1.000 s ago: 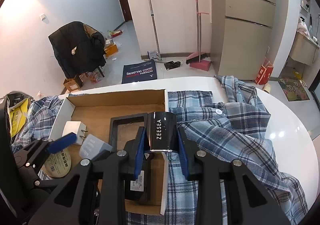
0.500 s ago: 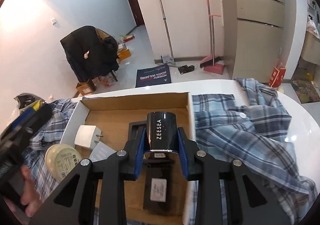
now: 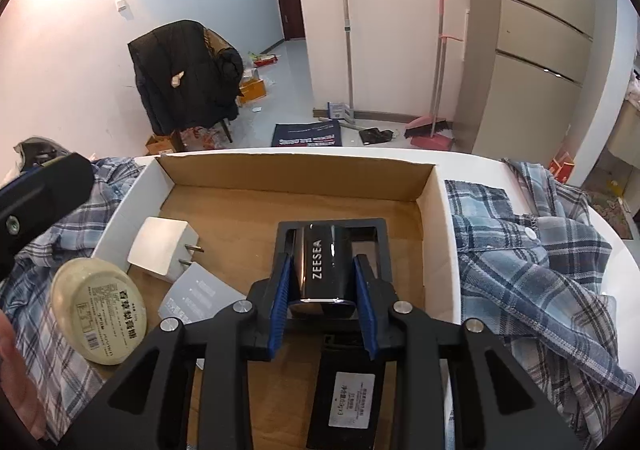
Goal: Organize rigid objects
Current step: 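Withdraw both tools from the box back over the bed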
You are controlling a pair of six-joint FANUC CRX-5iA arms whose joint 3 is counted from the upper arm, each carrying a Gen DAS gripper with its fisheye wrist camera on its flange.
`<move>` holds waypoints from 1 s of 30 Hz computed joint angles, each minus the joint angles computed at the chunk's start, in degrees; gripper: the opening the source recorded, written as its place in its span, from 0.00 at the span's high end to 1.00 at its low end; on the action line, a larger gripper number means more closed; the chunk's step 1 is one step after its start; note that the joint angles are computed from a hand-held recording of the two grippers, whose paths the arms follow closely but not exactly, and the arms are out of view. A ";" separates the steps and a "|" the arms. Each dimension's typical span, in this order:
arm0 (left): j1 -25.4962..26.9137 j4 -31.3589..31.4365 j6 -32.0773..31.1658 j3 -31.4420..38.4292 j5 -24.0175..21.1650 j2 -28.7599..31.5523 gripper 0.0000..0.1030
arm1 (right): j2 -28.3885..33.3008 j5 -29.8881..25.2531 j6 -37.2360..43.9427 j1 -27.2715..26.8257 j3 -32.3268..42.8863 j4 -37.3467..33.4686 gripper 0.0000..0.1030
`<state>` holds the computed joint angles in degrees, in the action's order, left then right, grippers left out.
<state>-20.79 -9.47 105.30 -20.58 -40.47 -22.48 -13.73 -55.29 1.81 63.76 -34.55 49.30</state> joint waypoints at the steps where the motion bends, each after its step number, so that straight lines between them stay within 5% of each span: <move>1: -0.47 -1.45 1.08 0.45 -0.33 0.07 0.00 | 0.29 -0.66 -0.34 0.24 0.21 0.00 0.45; 2: -0.54 -2.05 1.73 0.55 -0.39 -0.01 0.00 | 0.41 -1.46 -2.08 0.65 -0.12 1.32 0.20; 3: -0.28 -1.70 1.64 0.51 -0.38 -0.12 0.00 | -0.12 -2.08 -4.39 1.06 -1.15 3.56 0.17; 9: 0.27 -1.04 2.72 0.99 -0.59 -3.24 0.00 | -5.17 -7.10 -9.05 4.11 -2.54 7.74 0.17; 15: 2.41 7.50 -2.80 -0.10 1.47 -8.65 0.00 | -8.41 -16.76 -6.71 11.13 -1.14 7.90 0.17; 18: 2.90 8.46 -0.60 0.09 -1.96 -11.57 0.00 | -9.48 -22.75 -5.97 16.69 -1.15 9.31 0.17; 20: 5.93 15.60 -6.94 -2.94 -3.68 -15.32 0.00 | -10.03 -26.97 -7.71 21.00 -1.57 10.58 0.17; 25: 3.07 5.84 -6.27 -3.55 -10.40 -23.61 0.00 | -10.71 -35.17 -13.41 30.67 -2.53 11.16 0.17; 27: 7.98 13.00 -14.68 -7.37 -13.42 -29.08 0.00 | -10.77 -37.31 -14.79 34.54 -2.67 10.46 0.17; 30: 11.78 17.95 -19.03 -10.55 -17.93 -34.00 0.00 | -10.01 -40.89 -17.67 39.55 -2.63 8.59 0.17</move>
<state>-9.01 8.48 86.27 -31.14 -58.40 -56.48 -23.74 -96.18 -15.86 103.30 -37.18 57.89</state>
